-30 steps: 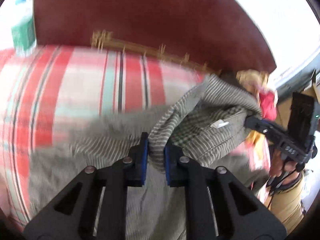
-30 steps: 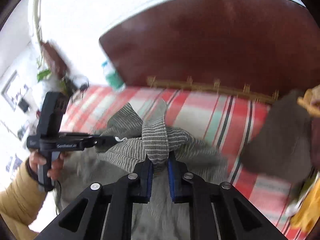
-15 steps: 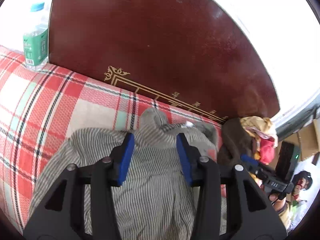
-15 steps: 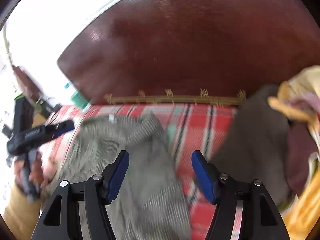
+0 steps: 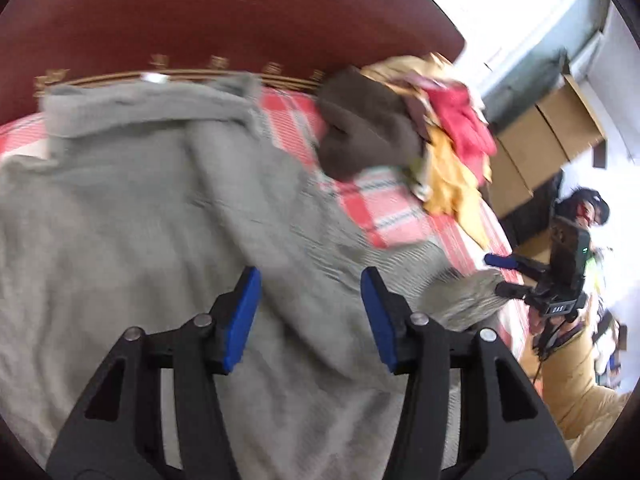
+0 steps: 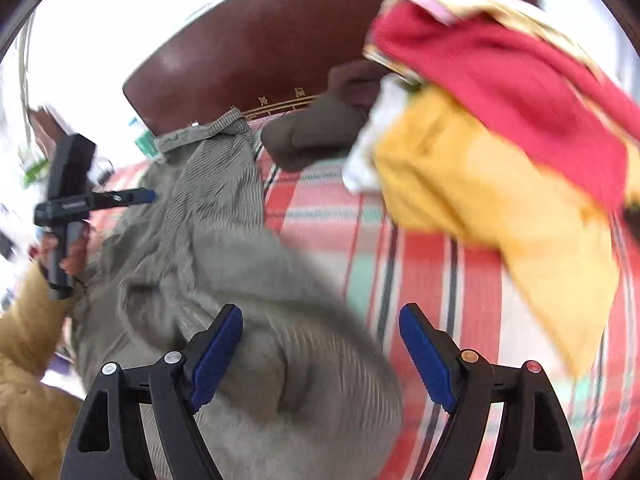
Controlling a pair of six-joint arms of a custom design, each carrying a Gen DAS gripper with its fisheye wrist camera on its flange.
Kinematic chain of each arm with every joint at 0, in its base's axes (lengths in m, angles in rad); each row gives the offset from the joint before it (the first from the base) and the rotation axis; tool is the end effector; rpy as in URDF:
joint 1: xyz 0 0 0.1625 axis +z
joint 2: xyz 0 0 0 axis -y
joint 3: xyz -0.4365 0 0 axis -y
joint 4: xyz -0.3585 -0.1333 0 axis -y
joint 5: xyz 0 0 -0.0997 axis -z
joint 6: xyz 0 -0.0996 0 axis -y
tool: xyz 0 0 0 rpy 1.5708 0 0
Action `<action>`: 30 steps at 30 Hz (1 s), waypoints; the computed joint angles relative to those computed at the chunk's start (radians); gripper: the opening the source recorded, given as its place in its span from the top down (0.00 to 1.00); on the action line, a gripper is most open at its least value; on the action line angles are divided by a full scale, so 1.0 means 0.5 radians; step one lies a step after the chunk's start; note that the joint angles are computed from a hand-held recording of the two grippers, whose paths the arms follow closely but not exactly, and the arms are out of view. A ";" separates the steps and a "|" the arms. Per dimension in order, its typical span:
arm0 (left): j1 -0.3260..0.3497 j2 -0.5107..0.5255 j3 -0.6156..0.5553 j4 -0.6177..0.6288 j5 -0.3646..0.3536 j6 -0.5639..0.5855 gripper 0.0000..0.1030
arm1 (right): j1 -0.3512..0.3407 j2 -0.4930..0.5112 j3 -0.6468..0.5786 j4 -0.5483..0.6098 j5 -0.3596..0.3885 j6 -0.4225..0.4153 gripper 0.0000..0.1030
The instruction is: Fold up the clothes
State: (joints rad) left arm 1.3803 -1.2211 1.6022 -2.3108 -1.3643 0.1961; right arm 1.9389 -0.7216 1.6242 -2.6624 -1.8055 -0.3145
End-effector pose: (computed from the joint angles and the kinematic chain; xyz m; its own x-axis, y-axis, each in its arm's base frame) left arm 0.0355 -0.6280 0.3830 -0.9215 0.2915 -0.2567 0.3638 0.8794 -0.3071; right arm 0.3424 -0.5817 0.0930 -0.7685 -0.5775 0.2753 -0.6217 0.7758 -0.1080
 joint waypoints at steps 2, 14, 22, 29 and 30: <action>-0.024 0.016 0.033 0.002 0.013 -0.020 0.48 | -0.042 -0.072 0.141 -0.069 0.076 0.017 0.15; -0.082 -0.016 0.208 -0.075 -0.035 -0.185 0.48 | 0.049 0.004 0.191 -0.255 -0.140 -0.195 0.89; -0.138 -0.039 0.297 -0.133 -0.015 -0.178 0.48 | 0.207 0.032 0.002 -0.612 -0.818 -0.544 0.72; -0.150 0.007 0.290 -0.081 0.089 -0.213 0.48 | 0.145 0.066 0.008 -0.368 -0.999 -0.293 0.45; -0.149 0.006 0.284 -0.084 0.090 -0.221 0.48 | 0.136 0.021 0.063 -0.445 -0.910 -0.233 0.45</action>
